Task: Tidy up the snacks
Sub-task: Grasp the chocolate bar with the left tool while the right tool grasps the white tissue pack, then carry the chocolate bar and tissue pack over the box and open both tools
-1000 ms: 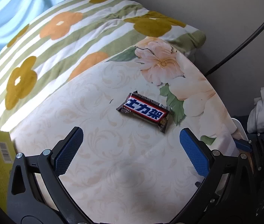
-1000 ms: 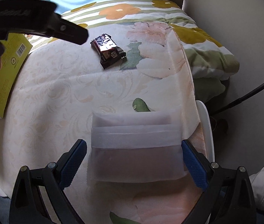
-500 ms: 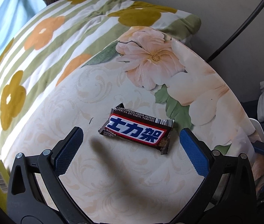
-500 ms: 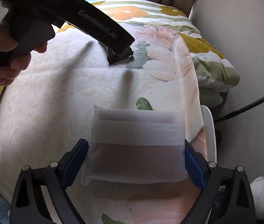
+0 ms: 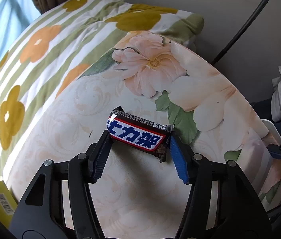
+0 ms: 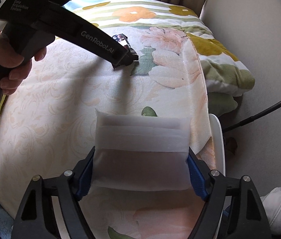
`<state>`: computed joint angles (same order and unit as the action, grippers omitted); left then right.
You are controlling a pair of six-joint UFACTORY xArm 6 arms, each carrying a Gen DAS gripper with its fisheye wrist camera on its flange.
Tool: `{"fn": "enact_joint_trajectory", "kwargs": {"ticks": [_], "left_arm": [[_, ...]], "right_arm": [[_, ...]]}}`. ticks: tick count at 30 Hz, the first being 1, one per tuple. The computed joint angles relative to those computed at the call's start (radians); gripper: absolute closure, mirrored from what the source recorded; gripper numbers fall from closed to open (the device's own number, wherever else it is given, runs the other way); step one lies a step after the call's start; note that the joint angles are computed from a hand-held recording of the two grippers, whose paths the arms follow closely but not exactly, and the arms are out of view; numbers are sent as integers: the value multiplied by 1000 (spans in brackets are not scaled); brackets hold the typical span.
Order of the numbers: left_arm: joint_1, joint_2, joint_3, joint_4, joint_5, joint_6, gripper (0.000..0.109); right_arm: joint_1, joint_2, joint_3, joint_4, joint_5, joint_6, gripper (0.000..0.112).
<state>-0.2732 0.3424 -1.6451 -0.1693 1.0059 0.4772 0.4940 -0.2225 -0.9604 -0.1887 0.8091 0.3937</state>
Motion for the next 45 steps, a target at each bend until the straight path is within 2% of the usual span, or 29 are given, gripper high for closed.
{"fn": "enact_joint_trajectory", "kwargs": {"ticks": [5, 14, 19, 24, 30, 35, 42, 45], "left_arm": [[5, -26, 23, -7, -9, -20, 57], [37, -109, 36, -21, 5, -57, 57], [79, -180, 23, -35, 28, -86, 57], [163, -276, 24, -84, 35, -84, 57], [317, -367, 25, -137, 59, -38, 57], [491, -401, 2, -178, 91, 4, 57], [732, -342, -83, -223, 152, 75, 57], [803, -287, -128, -218, 173, 98, 57]], "right_arm": [[-8, 3, -5, 6, -6, -2, 41], [-5, -13, -24, 3, -12, 25, 42], [12, -16, -81, -20, -12, 34, 42], [38, 13, -189, -53, -6, 31, 42], [109, 118, -399, -87, 23, 23, 42], [182, 267, -640, -82, 54, -5, 42], [275, 535, -1043, -26, 137, -44, 42], [314, 694, -1284, -11, 217, -57, 42]]}}
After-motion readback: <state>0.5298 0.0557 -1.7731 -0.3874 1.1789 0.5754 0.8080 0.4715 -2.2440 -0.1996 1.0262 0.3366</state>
